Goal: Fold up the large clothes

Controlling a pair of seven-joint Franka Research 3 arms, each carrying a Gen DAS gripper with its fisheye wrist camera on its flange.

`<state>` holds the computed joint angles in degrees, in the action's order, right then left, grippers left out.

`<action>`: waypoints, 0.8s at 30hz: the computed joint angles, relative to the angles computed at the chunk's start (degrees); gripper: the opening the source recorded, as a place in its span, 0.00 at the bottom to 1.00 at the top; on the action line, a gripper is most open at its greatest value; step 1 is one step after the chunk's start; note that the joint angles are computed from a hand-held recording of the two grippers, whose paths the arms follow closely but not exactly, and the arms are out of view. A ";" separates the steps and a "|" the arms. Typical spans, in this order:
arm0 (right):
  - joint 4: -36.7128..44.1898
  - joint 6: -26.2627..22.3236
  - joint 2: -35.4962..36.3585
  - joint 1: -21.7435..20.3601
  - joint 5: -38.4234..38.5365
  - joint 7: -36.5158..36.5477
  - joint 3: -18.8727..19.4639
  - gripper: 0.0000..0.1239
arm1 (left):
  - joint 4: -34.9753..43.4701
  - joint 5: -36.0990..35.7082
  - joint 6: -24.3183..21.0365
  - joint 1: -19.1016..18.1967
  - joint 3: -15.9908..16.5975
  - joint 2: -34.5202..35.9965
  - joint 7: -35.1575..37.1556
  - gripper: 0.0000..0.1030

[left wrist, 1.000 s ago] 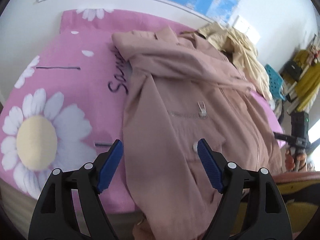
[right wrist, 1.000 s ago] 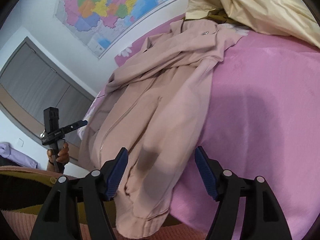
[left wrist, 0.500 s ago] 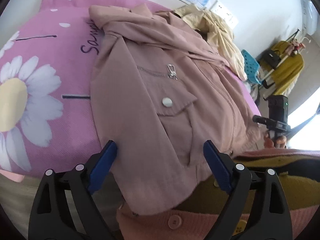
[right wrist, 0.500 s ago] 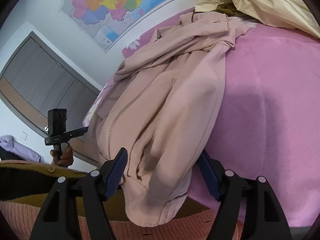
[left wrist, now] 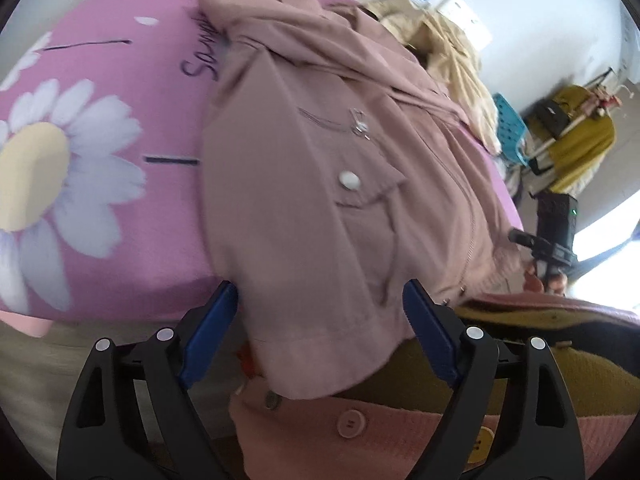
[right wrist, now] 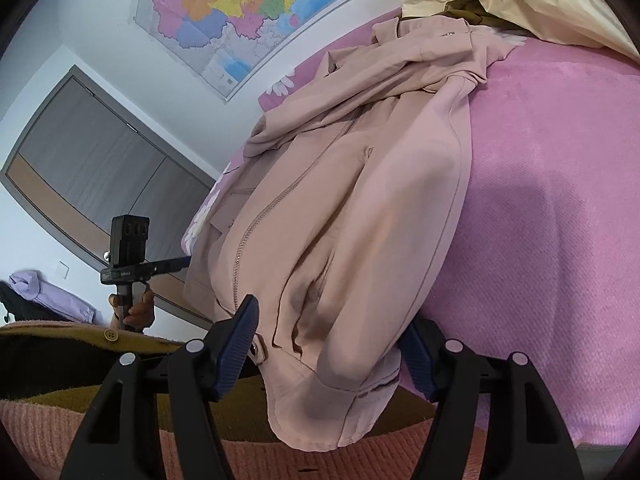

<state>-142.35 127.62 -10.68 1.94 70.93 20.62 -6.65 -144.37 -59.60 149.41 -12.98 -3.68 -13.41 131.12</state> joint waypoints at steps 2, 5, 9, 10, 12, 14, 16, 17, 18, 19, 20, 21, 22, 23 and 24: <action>0.13 -0.11 0.12 -0.01 -0.21 -0.08 0.02 0.54 | 0.09 2.67 0.08 0.12 -0.87 0.70 -2.51 0.82; 0.24 -0.28 0.25 -0.07 -0.47 0.07 0.04 0.54 | 0.40 0.25 -2.46 -0.45 -0.14 1.35 -0.94 0.84; 0.10 -0.80 0.12 -0.20 -0.23 0.07 -0.10 0.54 | 0.44 -1.30 -3.92 0.13 -0.97 1.83 -0.56 0.74; 0.11 -0.89 0.13 -0.23 -0.34 0.02 -0.10 0.53 | 0.51 -1.40 -4.10 0.15 -1.13 1.81 -0.44 0.60; 0.06 -0.36 0.05 -0.16 -0.91 0.24 0.15 0.41 | 0.87 -3.03 -5.71 0.15 -0.83 1.79 0.88 0.43; 0.07 -0.69 0.16 -0.17 -0.90 0.18 0.03 0.28 | 0.79 -3.47 -5.42 0.09 -1.37 1.26 2.42 0.25; 0.18 -0.90 0.49 -0.26 -0.11 0.24 -0.20 0.21 | 0.54 -3.91 -3.76 -0.35 -1.91 0.56 3.65 0.16; 0.49 -3.03 1.15 -0.61 1.28 0.04 -1.02 0.21 | 0.60 -4.58 -3.73 -0.48 -1.67 0.35 4.19 0.14; 0.77 -4.72 1.80 -1.08 2.12 0.17 -1.51 0.21 | 0.63 -5.49 -3.82 -0.57 -1.37 0.19 4.85 0.14; 0.79 -4.73 1.97 -1.39 2.00 0.42 -1.32 0.23 | 0.74 -6.59 -4.01 -0.59 -1.03 0.16 5.63 0.14; 0.73 -3.44 1.95 -1.50 0.91 1.12 -0.71 0.34 | 0.96 -6.79 -4.30 -0.35 -0.87 0.43 5.39 0.18; 0.69 -3.70 1.96 -1.53 0.73 0.85 -0.56 0.40 | 1.15 -6.05 -4.68 0.09 -0.82 0.70 4.61 0.22; 0.52 -3.92 1.77 -1.58 0.88 0.32 -0.51 0.42 | 1.38 -5.81 -4.91 0.43 -0.76 1.13 4.03 0.29; 0.31 -2.97 1.28 -1.40 0.56 0.17 -0.03 0.43 | 1.60 -6.94 -5.70 0.62 -0.38 1.48 4.66 0.31; 0.14 -1.61 0.82 -1.12 -0.19 0.07 0.50 0.43 | 2.02 -8.51 -7.01 0.82 -0.02 2.00 5.49 0.33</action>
<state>-142.21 126.01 -9.86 0.82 70.74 20.69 -6.15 -142.34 -68.11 142.40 -12.16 -3.70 -11.41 136.61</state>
